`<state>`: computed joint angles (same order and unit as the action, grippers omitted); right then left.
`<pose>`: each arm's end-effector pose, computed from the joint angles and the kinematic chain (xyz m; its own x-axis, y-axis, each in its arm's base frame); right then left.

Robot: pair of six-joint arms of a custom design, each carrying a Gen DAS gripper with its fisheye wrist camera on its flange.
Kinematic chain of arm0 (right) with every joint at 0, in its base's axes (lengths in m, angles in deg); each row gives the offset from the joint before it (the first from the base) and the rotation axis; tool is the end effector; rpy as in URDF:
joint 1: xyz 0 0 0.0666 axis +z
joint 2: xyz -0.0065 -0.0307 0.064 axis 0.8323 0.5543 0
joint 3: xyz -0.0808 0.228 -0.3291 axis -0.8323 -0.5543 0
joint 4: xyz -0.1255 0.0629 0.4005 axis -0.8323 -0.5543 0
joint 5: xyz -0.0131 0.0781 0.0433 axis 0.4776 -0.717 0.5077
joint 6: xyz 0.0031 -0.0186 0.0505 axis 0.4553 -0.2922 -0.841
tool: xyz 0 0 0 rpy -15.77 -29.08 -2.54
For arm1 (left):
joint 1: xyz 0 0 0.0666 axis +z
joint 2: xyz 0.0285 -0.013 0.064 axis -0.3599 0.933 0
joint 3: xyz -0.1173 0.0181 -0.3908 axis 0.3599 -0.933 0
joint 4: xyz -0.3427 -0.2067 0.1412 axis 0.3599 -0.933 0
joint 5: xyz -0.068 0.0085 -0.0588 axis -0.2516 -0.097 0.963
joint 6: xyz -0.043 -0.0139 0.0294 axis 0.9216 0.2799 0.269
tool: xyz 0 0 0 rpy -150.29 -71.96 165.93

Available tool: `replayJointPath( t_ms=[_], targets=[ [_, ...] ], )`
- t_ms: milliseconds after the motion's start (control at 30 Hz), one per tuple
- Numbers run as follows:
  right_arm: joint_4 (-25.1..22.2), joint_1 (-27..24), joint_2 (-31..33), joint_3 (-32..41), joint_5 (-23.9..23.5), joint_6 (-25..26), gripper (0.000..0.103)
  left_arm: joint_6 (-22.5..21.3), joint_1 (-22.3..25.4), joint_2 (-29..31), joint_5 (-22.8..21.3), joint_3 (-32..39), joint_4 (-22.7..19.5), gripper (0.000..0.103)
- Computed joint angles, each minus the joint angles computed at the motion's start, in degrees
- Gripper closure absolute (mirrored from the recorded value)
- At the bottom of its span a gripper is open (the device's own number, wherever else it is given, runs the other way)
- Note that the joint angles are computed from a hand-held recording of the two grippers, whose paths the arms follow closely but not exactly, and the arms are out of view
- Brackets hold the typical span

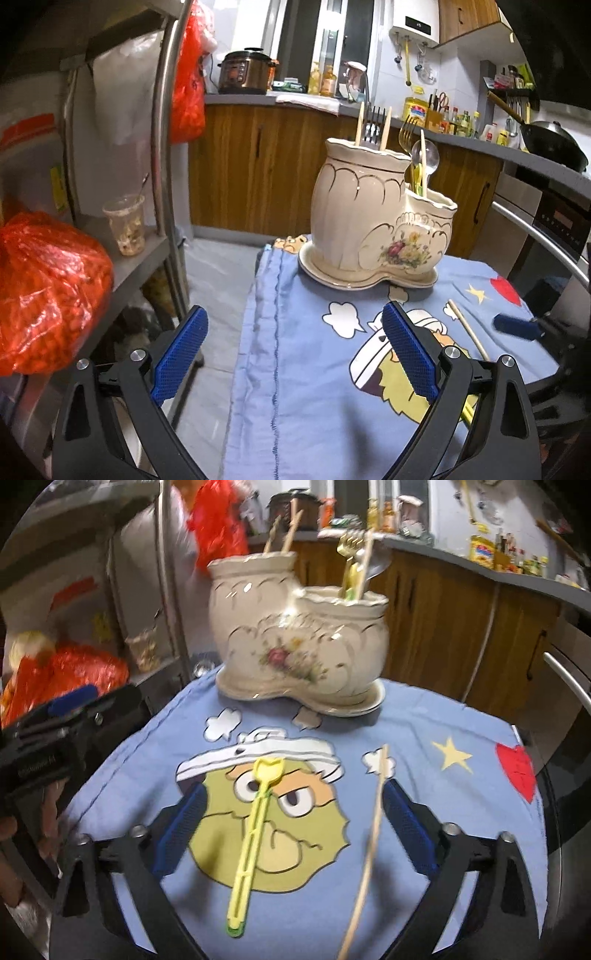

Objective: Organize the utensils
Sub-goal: 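Grasp the yellow plastic spatula by its handle with the right tool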

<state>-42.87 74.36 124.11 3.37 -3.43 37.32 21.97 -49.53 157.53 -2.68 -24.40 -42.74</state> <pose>0.3510 0.1078 0.3347 -0.6723 -0.0575 -0.7380 -0.0924 0.9957 0.0066 0.3996 -0.2121 0.3235 -0.4953 0.0398 -0.8678 0.2887 0.9497 -0.1213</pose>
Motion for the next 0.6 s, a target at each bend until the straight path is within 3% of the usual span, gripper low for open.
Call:
replayJointPath(
  t_ms=[200, 467, 600],
  targets=[
    [-2.57, 1.02, 3.13, 1.60, -0.20, 0.57, 0.042, -0.40, 0.10, 0.07, 0.86, 0.02, 0.04, 0.008],
    [-3.87, 2.33, 5.24, 2.52, 0.42, 2.50, 0.065, -0.78, -0.31, 0.10, 0.66, 0.13, -0.23, 0.008],
    [-3.79, 1.94, 5.39, 2.57, -1.14, 1.92, 0.091, -0.82, -0.41, 0.15, 0.50, 0.16, -0.38, 0.008]
  ],
)
